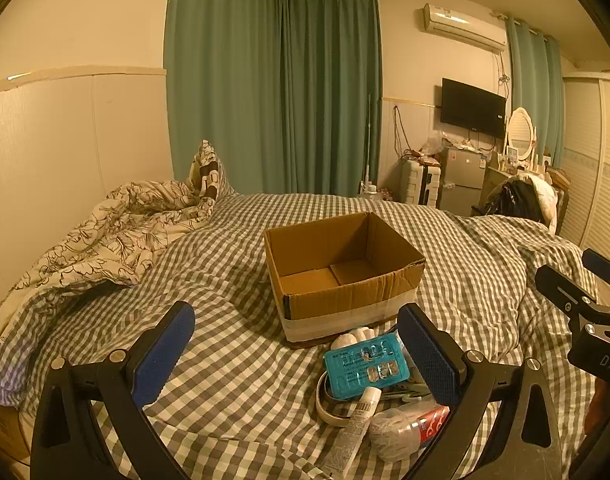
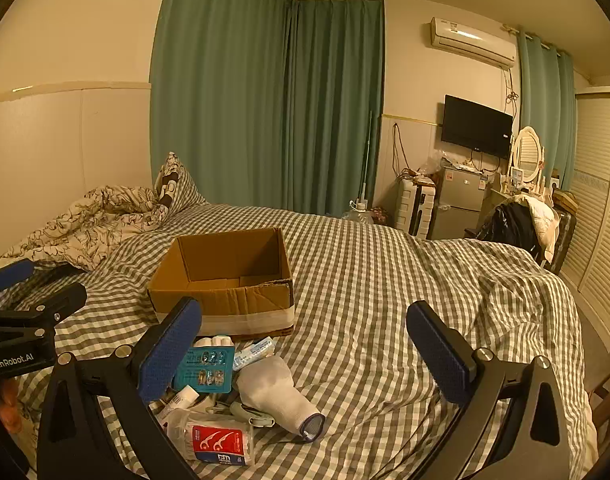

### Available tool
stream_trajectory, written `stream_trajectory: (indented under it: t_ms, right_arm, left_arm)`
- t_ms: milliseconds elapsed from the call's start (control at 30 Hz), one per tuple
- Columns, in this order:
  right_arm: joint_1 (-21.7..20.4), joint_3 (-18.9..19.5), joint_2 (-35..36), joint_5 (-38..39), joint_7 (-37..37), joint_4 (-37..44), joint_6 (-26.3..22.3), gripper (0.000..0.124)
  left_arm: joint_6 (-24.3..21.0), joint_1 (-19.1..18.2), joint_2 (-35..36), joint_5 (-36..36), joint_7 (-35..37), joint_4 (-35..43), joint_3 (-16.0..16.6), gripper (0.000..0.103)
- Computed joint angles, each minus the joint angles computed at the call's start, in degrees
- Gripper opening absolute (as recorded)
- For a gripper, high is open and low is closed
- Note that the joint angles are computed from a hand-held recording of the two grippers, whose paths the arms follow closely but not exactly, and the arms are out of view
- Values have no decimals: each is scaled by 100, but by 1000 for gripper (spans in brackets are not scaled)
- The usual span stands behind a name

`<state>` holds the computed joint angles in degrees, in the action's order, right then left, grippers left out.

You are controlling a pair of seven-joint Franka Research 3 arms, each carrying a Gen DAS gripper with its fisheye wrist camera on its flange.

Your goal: Organize objects

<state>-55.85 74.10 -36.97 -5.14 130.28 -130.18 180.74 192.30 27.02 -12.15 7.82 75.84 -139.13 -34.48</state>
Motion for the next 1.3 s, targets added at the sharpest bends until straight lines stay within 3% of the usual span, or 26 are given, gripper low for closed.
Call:
stream_trajectory:
  t_ms: [1300]
  right_arm:
    - [16, 19, 39, -42, 47, -20, -19, 103]
  left_arm:
    - [41, 129, -54, -155, 124, -54, -175, 103]
